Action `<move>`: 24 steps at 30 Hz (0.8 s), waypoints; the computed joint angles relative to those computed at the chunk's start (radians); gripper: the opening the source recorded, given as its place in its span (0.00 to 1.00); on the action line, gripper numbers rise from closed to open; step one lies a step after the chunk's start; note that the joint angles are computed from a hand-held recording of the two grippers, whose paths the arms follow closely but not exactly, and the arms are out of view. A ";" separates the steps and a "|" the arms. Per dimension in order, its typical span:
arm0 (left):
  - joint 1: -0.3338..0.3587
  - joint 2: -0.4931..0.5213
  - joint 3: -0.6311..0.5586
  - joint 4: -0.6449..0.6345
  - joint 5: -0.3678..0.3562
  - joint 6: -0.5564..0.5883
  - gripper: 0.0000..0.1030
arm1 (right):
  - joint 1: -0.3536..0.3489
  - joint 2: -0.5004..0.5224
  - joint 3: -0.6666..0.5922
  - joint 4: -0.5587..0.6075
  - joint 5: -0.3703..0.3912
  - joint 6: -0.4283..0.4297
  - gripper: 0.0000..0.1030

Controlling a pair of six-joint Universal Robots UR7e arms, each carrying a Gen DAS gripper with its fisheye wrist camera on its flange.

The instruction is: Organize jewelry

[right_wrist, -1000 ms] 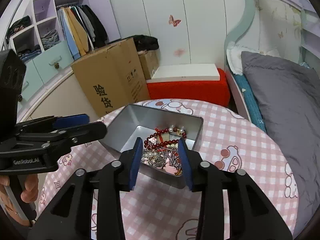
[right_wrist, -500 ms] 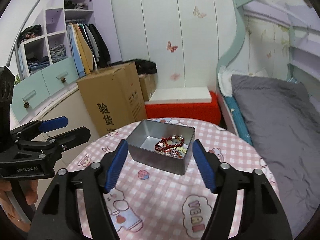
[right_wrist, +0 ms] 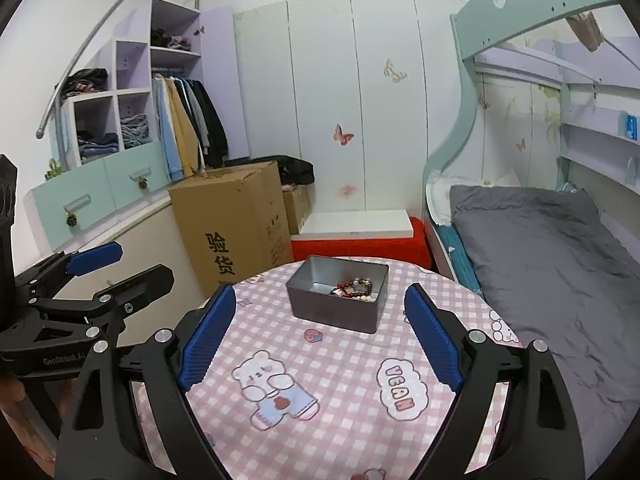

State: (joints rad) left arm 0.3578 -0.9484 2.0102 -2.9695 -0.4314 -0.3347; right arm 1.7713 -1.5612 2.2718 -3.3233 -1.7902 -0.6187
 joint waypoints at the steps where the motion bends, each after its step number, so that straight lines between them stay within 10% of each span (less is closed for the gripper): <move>1: -0.009 -0.005 0.009 -0.003 0.005 -0.008 0.92 | 0.006 -0.008 0.009 -0.007 -0.003 -0.004 0.82; 24: -0.185 -0.019 0.074 -0.083 0.186 0.003 0.92 | 0.140 -0.126 0.120 -0.174 -0.065 -0.096 0.89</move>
